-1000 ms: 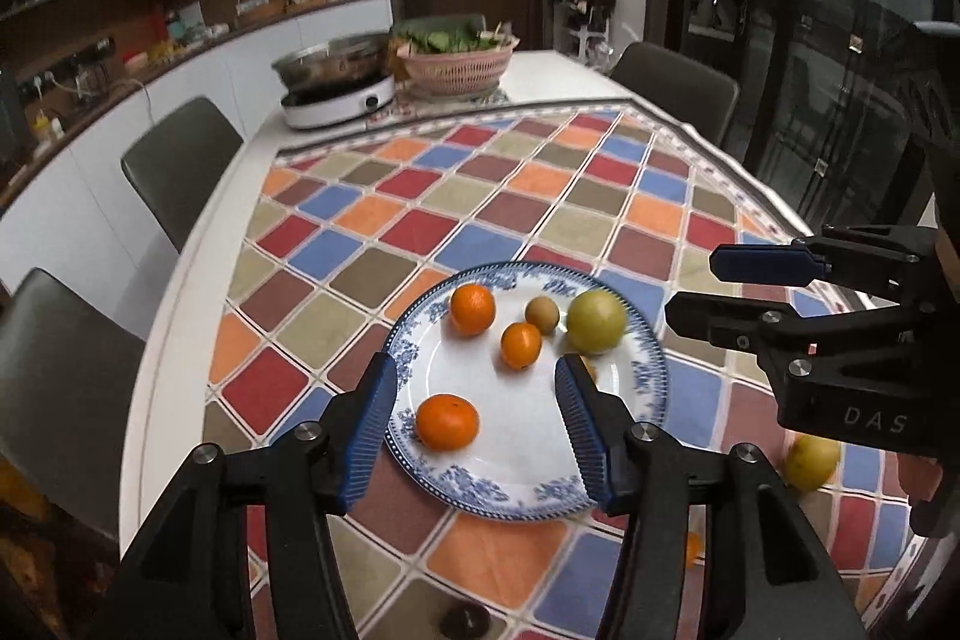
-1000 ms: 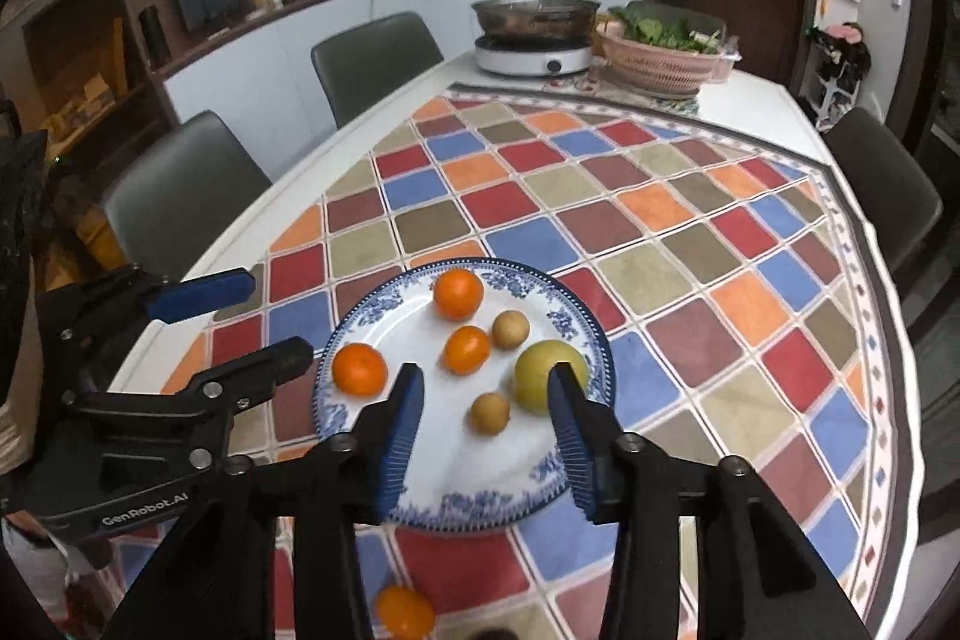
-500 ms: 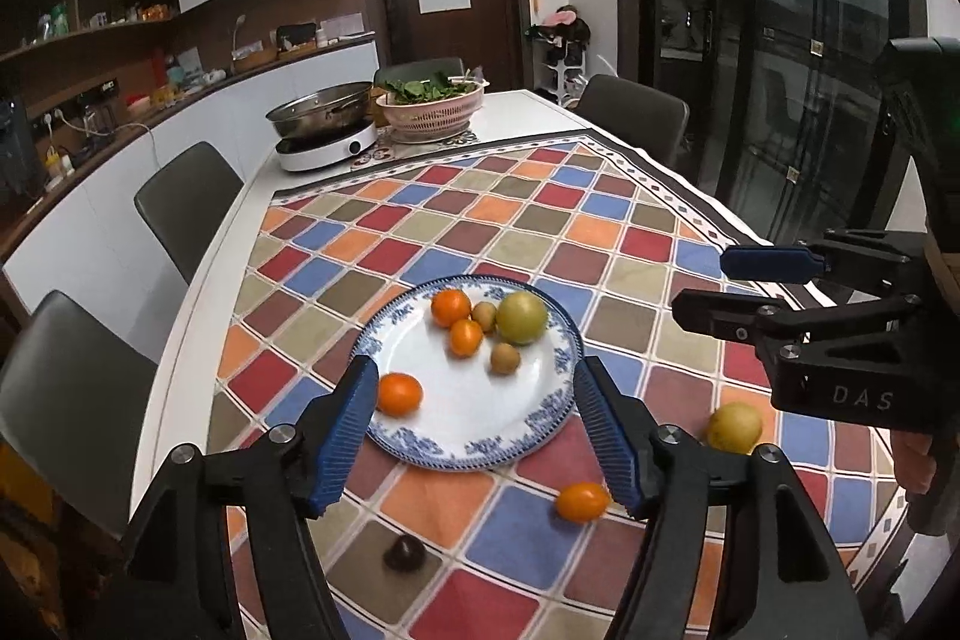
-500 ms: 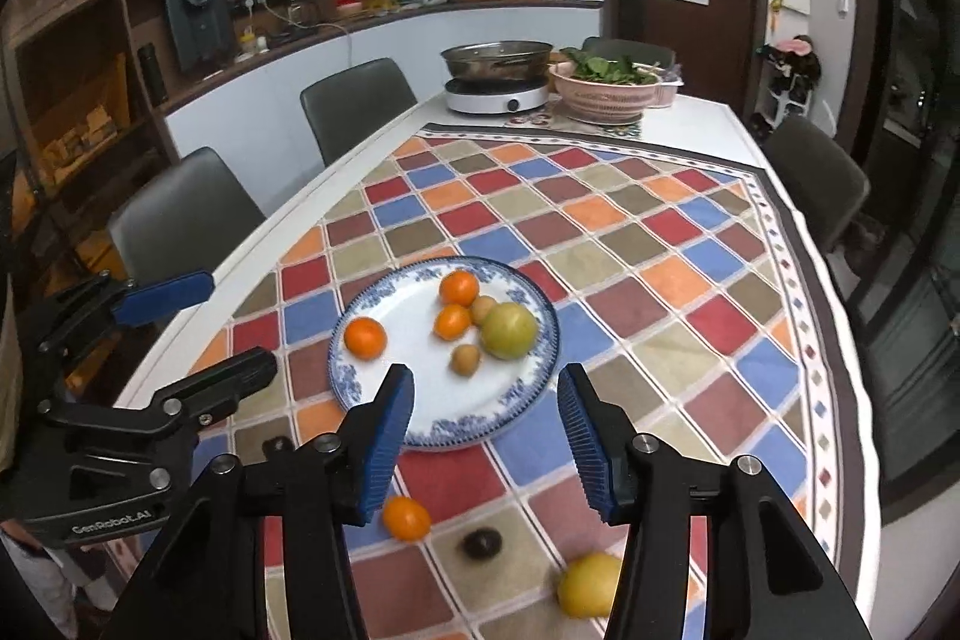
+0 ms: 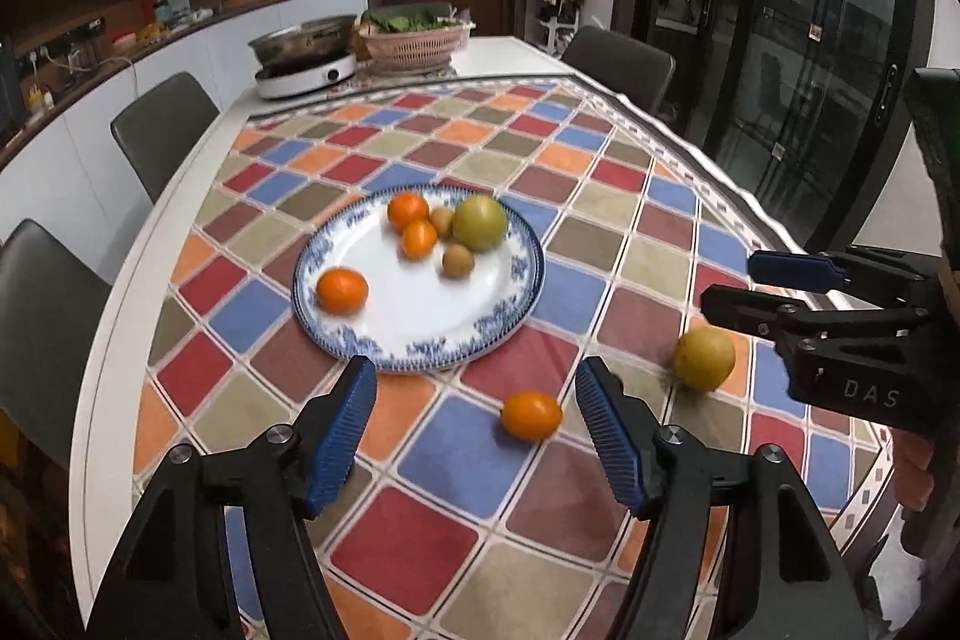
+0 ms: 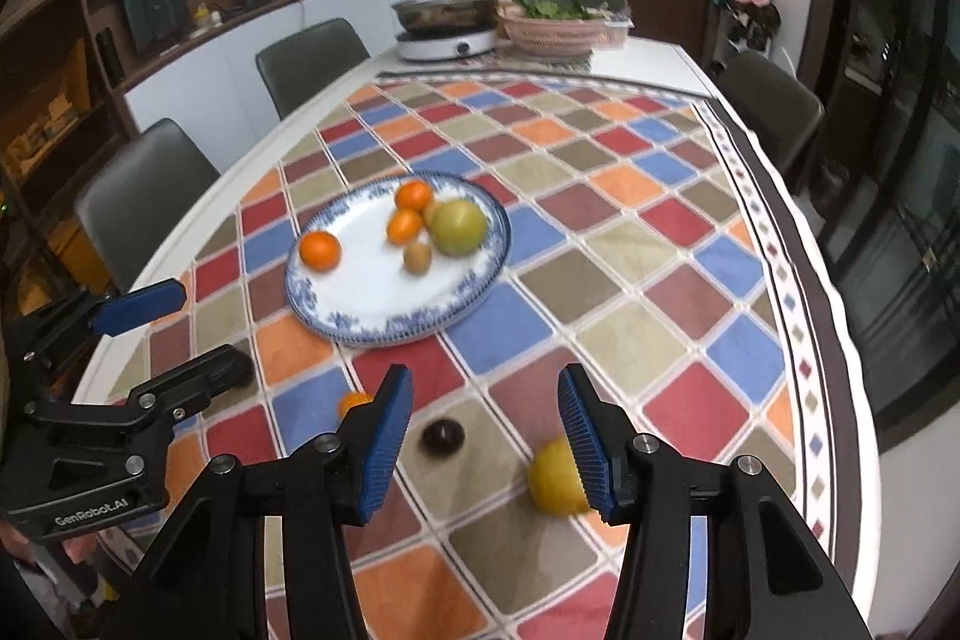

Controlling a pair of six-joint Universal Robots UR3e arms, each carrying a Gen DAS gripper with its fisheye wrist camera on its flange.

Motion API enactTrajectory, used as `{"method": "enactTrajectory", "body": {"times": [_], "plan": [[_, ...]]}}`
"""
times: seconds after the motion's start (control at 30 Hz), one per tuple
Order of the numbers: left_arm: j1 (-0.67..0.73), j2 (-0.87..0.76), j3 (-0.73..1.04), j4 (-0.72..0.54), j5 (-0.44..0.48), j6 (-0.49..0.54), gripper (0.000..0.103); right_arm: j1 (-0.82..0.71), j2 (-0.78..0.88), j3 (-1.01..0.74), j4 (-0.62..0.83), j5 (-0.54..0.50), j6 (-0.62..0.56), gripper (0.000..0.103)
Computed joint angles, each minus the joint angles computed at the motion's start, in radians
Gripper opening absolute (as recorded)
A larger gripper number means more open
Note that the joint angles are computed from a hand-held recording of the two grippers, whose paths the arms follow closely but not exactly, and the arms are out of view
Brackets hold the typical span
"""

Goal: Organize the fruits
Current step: 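Grasp a mandarin with the left gripper while the right gripper grasps the yellow pomelo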

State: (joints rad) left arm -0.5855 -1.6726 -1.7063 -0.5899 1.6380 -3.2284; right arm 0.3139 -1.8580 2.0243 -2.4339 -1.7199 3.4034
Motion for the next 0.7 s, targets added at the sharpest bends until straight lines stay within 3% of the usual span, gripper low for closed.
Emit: {"method": "enactTrajectory", "body": {"times": [0.43, 0.7], "plan": [[-0.03, -0.09, 0.004, -0.035, -0.018, -0.025, 0.068, 0.016, -0.048, 0.125, 0.009, -0.056, 0.054, 0.051], [-0.031, -0.182, 0.058, -0.062, -0.028, -0.012, 0.068, -0.066, -0.043, 0.193, -0.019, 0.025, 0.032, 0.051]]}}
